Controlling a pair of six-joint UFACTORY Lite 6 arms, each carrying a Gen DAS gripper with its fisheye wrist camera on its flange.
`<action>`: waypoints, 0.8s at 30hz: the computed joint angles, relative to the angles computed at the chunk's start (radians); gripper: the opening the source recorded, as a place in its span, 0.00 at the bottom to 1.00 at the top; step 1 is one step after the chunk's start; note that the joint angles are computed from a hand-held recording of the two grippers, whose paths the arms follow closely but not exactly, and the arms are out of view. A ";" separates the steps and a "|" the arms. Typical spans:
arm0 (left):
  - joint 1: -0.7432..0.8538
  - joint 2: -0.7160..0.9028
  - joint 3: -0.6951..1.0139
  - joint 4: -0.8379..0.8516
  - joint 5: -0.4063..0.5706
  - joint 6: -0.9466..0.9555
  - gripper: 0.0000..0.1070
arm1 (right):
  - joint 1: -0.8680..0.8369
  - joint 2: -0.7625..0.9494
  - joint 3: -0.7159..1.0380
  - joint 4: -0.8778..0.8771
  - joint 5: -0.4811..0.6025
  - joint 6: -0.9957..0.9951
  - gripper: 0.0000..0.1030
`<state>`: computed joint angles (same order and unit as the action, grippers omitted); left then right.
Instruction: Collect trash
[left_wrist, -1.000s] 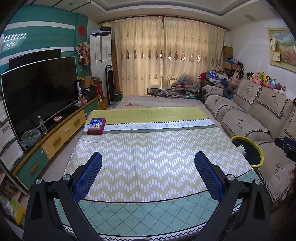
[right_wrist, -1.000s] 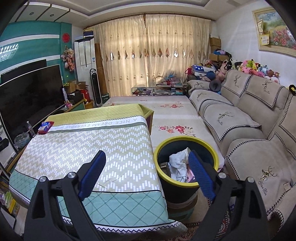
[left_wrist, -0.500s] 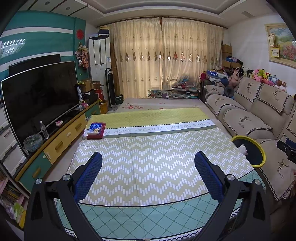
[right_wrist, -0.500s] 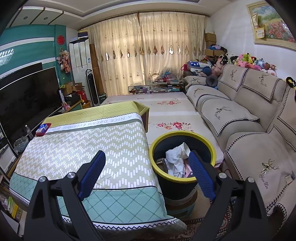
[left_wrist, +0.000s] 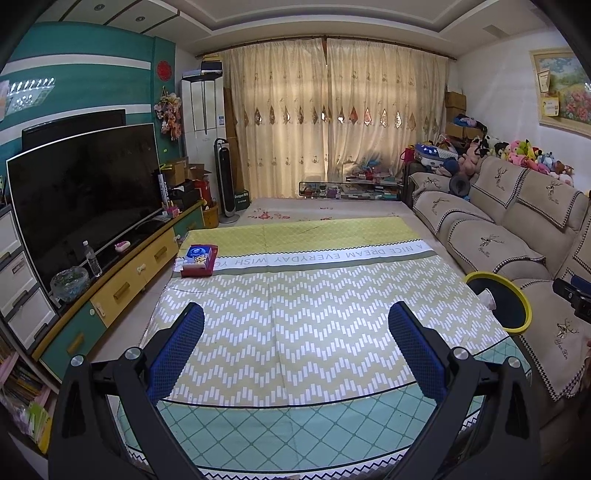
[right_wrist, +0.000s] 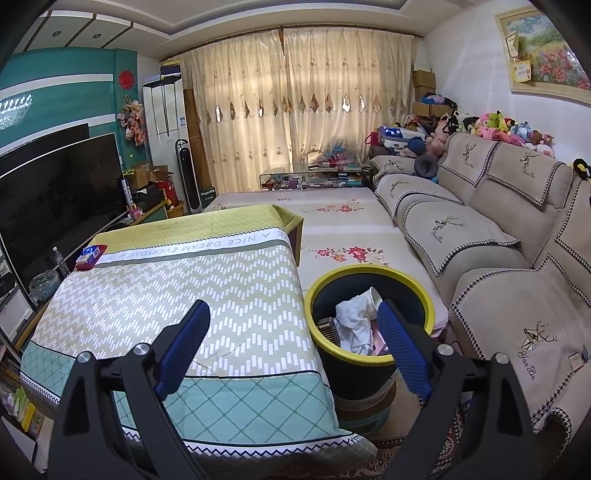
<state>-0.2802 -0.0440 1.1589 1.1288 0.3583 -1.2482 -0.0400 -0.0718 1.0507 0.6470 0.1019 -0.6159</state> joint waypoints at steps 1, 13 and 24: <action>0.000 -0.002 -0.003 0.000 0.001 0.000 0.92 | 0.003 -0.002 -0.001 -0.025 -0.001 0.024 0.85; 0.009 -0.007 -0.012 0.021 -0.001 -0.019 0.92 | 0.015 -0.006 -0.008 -0.038 -0.006 0.042 0.85; 0.015 -0.002 -0.003 -0.019 0.001 0.028 0.92 | 0.021 0.008 0.009 -0.087 0.002 0.095 0.85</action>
<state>-0.2656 -0.0457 1.1561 1.1098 0.3598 -1.2198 -0.0186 -0.0633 1.0601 0.5596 0.1040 -0.5209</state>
